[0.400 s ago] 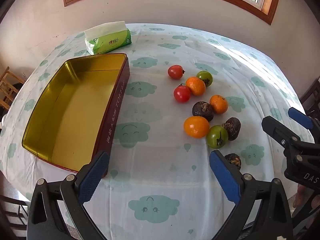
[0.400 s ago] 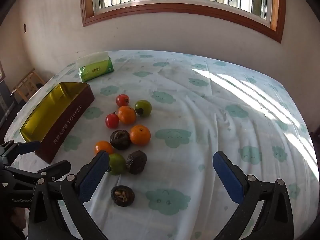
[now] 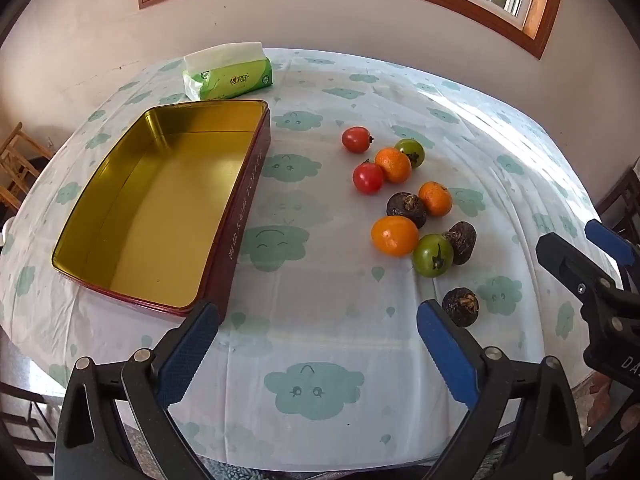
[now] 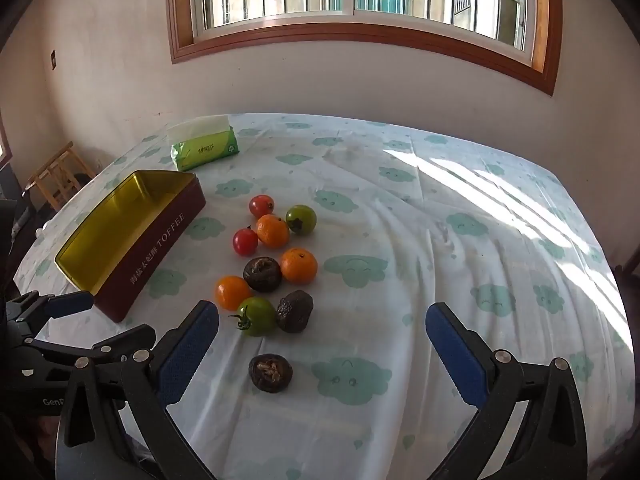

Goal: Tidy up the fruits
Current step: 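Move the left tool toward the dark brown fruit nearest the tools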

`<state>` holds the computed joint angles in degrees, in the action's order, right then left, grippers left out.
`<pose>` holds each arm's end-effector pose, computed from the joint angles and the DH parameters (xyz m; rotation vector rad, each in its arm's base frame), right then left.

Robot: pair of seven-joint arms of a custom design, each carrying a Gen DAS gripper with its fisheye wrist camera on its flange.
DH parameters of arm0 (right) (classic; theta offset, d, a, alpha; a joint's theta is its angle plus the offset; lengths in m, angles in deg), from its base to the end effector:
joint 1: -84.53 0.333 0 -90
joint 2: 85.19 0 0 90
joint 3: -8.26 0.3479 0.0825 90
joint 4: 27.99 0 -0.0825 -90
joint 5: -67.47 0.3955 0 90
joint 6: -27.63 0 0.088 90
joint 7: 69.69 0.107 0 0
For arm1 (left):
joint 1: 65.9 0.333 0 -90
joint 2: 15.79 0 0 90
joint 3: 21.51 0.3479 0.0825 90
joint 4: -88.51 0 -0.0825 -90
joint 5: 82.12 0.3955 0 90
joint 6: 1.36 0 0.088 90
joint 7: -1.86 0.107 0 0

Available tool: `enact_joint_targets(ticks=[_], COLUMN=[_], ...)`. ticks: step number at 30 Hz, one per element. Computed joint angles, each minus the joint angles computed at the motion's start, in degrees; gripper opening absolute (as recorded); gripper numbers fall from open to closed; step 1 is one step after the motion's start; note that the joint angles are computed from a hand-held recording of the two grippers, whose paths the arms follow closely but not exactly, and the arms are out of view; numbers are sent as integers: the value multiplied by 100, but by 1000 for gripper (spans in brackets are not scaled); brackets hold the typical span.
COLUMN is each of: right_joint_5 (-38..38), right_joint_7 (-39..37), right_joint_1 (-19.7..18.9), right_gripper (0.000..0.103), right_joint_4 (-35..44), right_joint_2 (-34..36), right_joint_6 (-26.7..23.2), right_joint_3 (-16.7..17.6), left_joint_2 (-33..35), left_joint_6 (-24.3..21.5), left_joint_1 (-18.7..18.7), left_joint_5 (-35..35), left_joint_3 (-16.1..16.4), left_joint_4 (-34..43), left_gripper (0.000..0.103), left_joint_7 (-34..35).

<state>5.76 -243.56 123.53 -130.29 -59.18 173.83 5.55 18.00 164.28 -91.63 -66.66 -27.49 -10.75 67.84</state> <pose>0.5552 0.4271 0.3487 -1.5957 1.9474 -0.7763 0.6261 -0.3906 0.3250 -1.6106 2.2817 -0.7481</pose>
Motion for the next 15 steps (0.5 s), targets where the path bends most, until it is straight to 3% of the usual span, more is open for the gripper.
enact_joint_targets(ticks=[5,11,15], right_joint_5=[27,-57,-205], right_joint_7=[100,303,463], right_joint_1=[34,82,93], right_gripper=[103,103,103], right_joint_4=[-53,-160,-235], right_joint_2=[16,-49,-110], right_joint_6=[63,61,72], right_joint_3=[-1,-6,12], left_joint_2=[-117,-265,-349], left_joint_6=[191,784,877], left_joint_1=[-151,-157,-250], left_joint_5=[164,125,96], left_joint_3=[191,249,353], left_joint_4=[-168,-512,-629], left_gripper=[98,98,98], left_joint_7=[-118,-219,-239])
